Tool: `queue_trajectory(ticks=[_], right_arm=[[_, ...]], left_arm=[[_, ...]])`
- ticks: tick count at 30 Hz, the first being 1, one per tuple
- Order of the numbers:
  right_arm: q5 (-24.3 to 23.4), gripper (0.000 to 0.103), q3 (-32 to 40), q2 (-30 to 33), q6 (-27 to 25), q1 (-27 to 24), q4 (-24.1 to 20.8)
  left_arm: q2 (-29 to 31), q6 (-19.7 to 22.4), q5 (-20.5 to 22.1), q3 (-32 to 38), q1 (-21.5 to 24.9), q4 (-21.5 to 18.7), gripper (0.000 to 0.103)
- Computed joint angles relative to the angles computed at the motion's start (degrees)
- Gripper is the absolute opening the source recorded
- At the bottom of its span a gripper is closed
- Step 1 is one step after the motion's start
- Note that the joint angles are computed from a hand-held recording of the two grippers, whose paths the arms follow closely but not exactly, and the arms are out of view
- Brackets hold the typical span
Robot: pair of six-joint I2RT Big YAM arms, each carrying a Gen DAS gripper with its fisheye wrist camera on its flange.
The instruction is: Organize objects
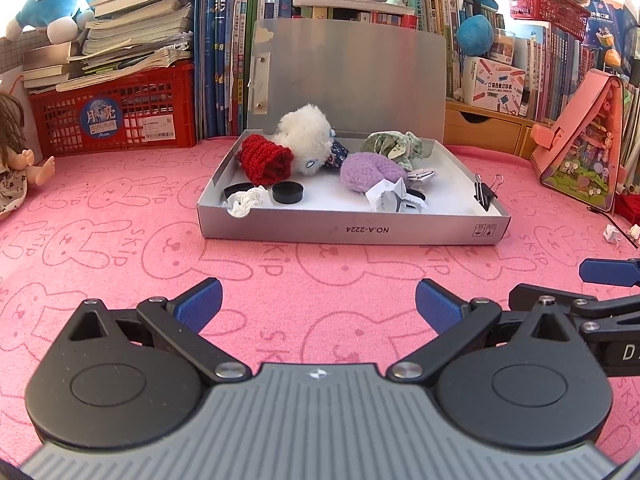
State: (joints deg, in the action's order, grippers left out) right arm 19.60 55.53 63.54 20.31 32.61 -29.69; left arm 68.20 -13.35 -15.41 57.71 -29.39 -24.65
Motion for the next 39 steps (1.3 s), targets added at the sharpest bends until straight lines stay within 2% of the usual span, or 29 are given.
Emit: queue_trajectory(ticks=[12,18,24,39], right_arm=[[2.22,0.103,-3.67,-0.79,1.76,2.26,-1.09],[2.73,0.103,-4.38,-0.48,2.77,3.02,-1.73],[5.33,0.103,-4.84,-0.22,2.09,4.33,-0.97],[5.89,0.103,-5.11,-0.25,2.13,4.54,-0.50]], left_arm=[[-1.54,-1.02,-1.19,-3.98,-1.22,-1.63,0.103],[-1.72,-2.15,-0.76,-4.26,-0.95,-2.55,0.103],[-1.32,-1.29,-2.43,-3.96,-1.79,-3.22,0.103],[-1.22,-1.77,-2.68,-3.98,-1.87,-2.96,0.103]])
